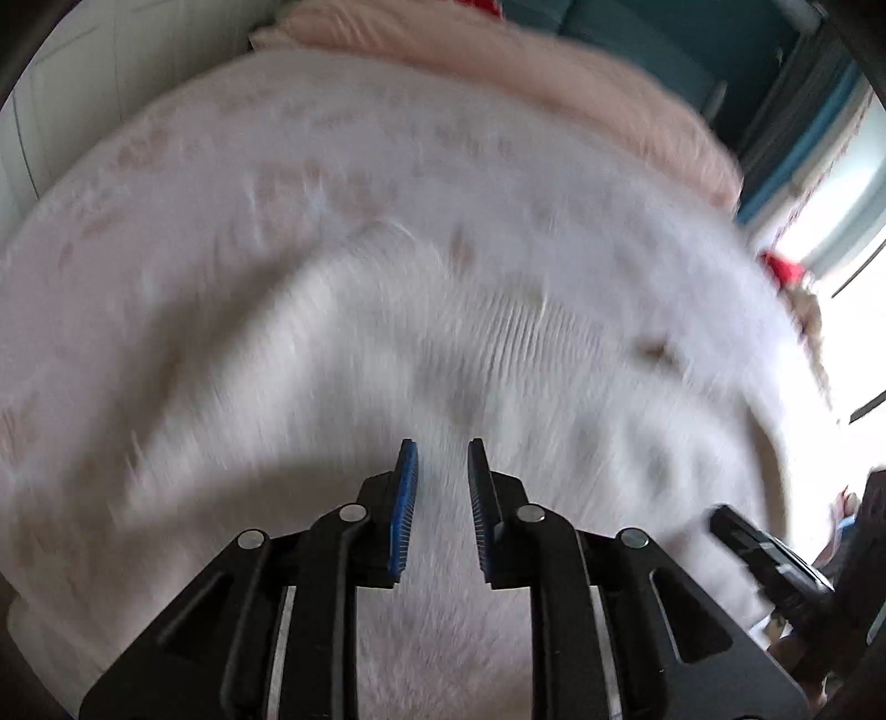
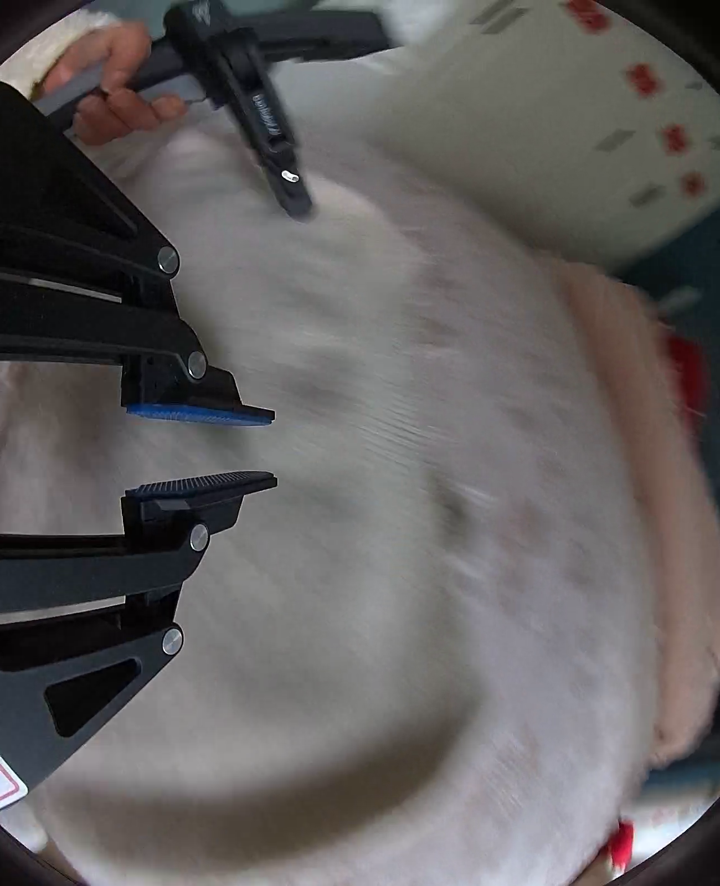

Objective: Fold small clothes

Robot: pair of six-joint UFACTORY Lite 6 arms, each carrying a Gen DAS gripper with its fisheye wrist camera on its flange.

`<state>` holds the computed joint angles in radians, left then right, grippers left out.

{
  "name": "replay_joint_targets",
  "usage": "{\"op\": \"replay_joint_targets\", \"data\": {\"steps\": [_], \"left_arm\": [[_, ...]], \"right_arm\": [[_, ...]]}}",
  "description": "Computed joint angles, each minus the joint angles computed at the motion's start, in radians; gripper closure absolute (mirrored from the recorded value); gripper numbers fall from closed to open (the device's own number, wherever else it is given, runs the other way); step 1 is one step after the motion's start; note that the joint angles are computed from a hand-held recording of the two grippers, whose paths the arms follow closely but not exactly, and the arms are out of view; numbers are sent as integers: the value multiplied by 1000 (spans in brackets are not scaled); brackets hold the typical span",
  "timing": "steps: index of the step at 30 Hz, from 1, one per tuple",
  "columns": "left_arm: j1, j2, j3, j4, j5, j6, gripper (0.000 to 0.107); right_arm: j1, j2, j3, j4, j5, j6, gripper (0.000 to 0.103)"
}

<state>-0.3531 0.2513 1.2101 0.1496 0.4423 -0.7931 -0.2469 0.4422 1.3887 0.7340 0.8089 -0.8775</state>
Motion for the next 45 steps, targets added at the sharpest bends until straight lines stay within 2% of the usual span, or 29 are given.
{"op": "replay_joint_targets", "data": {"steps": [2, 4, 6, 8, 10, 14, 16, 21, 23, 25, 29, 31, 33, 35, 39, 42, 45], "left_arm": [[-24, -18, -81, 115, -66, -128, 88], [-39, -43, -87, 165, -42, -161, 88], [-26, -44, -63, 98, -11, -95, 87], [-8, -49, -70, 66, -18, -73, 87], [-20, -71, -94, 90, -16, -115, 87], [-53, -85, -89, 163, 22, -191, 87], [-49, -97, -102, 152, 18, -186, 87], [-24, -160, -146, 99, 20, -158, 86], [-16, -195, -169, 125, 39, -169, 81], [-7, -220, -189, 158, 55, -185, 80], [43, -248, -231, 128, 51, -138, 80], [69, -255, -249, 103, 38, -110, 80], [87, -260, -256, 79, 32, -78, 80], [91, -264, -260, 87, 32, -76, 80], [108, -271, -272, 74, 29, -46, 80], [115, -277, -288, 79, 22, -39, 80], [92, -276, -298, 147, 24, -99, 80]], "right_arm": [[47, -81, -109, -30, -117, -21, 83], [39, -132, -109, 0, -67, -11, 84], [-6, -158, -94, 64, 24, -32, 84], [10, -157, -100, 23, -3, -9, 84], [58, -97, -115, -81, -86, 67, 85], [18, -112, -61, -5, 7, 96, 84], [29, -124, -25, 1, 16, 111, 84], [89, -44, 99, -58, -11, 202, 84], [115, 18, 155, -86, -28, 247, 84], [144, 82, 210, -126, -51, 297, 84], [213, 231, 328, -278, -86, 436, 85], [242, 236, 330, -326, -123, 463, 85], [244, 235, 374, -340, -83, 490, 84], [210, 189, 348, -266, -68, 434, 84], [78, 7, 171, -195, -115, 313, 84], [-136, -92, 58, -168, -116, 202, 84], [-316, -90, 41, -167, -90, 135, 84]]}}
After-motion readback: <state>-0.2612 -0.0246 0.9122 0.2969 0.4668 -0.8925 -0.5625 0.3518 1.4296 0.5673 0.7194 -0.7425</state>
